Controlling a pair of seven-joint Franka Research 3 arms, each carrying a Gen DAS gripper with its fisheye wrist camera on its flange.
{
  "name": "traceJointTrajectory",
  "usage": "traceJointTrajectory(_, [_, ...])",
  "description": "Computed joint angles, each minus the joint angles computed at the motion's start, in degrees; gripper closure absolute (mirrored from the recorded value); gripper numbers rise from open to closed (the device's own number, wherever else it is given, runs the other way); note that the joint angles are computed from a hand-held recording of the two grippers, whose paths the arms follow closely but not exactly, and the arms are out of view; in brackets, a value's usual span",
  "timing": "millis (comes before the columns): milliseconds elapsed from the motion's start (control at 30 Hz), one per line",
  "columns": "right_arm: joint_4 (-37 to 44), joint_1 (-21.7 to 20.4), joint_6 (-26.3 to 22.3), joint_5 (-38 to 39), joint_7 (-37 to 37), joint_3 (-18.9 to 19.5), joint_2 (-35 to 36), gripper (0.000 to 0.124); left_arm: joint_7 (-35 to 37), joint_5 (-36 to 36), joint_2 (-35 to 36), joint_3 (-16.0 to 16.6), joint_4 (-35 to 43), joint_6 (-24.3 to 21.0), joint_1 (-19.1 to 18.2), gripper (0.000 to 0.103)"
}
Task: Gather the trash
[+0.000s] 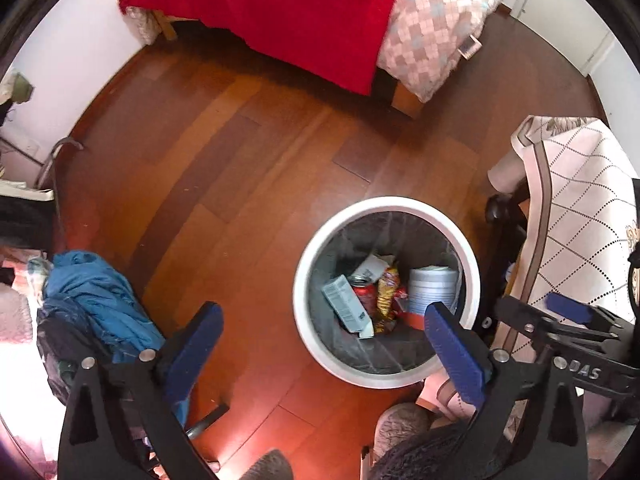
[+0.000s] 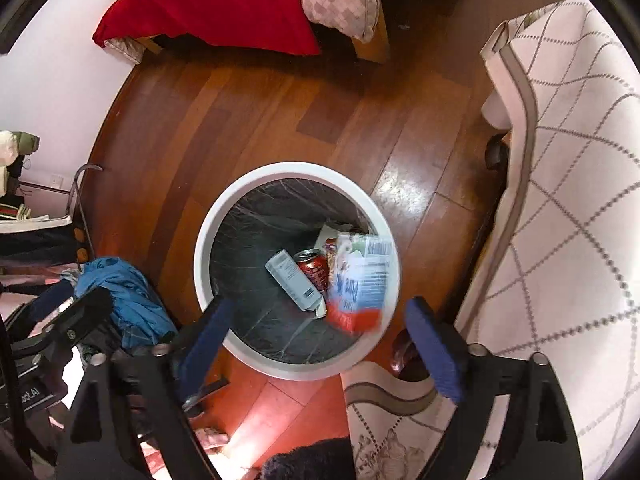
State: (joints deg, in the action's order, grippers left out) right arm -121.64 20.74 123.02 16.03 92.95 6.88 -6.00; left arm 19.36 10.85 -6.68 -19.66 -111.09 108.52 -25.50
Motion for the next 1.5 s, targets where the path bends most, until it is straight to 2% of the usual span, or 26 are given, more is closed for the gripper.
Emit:
traceJointTrajectory(33, [-0.2, 0.0, -0.1, -0.5, 0.4, 0.1, -0.6, 0.021, -0.7, 0.2, -0.9, -0.1, -0.4, -0.2, -0.1, 0.000])
traceJointTrajectory(400, [-3.5, -0.1, -5.2, -6.6, 2.3, 1.6, -13.0, 0.021, -4.3, 2.3, -6.1, -2.9, 2.2, -6.0, -2.2, 0.000])
traceJointTrajectory(600, [-4.6, -0.7, -8.0, -4.9, 1.5, 1.4, -21.9, 0.021, -5.4, 4.1, -7.5, -4.6, 6.3, -8.8, -3.5, 0.000])
traceJointTrajectory(800, [-2.4, -1.4, -12.5, -1.1, -0.3, 0.2, -28.8, 0.021, -7.1, 6.1, -8.0, -6.5, 11.6, -12.4, -4.6, 0.000])
traceJointTrajectory(1167, [5.2, -2.9, -21.8, 5.6, -4.0, -2.2, -36.1, 0.021, -9.3, 9.8, -7.5, -9.9, 21.9, -18.0, -6.6, 0.000])
traceJointTrajectory(1500, [11.6, -3.7, -30.0, 9.5, -5.8, -2.9, -37.1, 0.021, -10.5, 12.4, -6.2, -12.1, 28.2, -21.3, -7.9, 0.000])
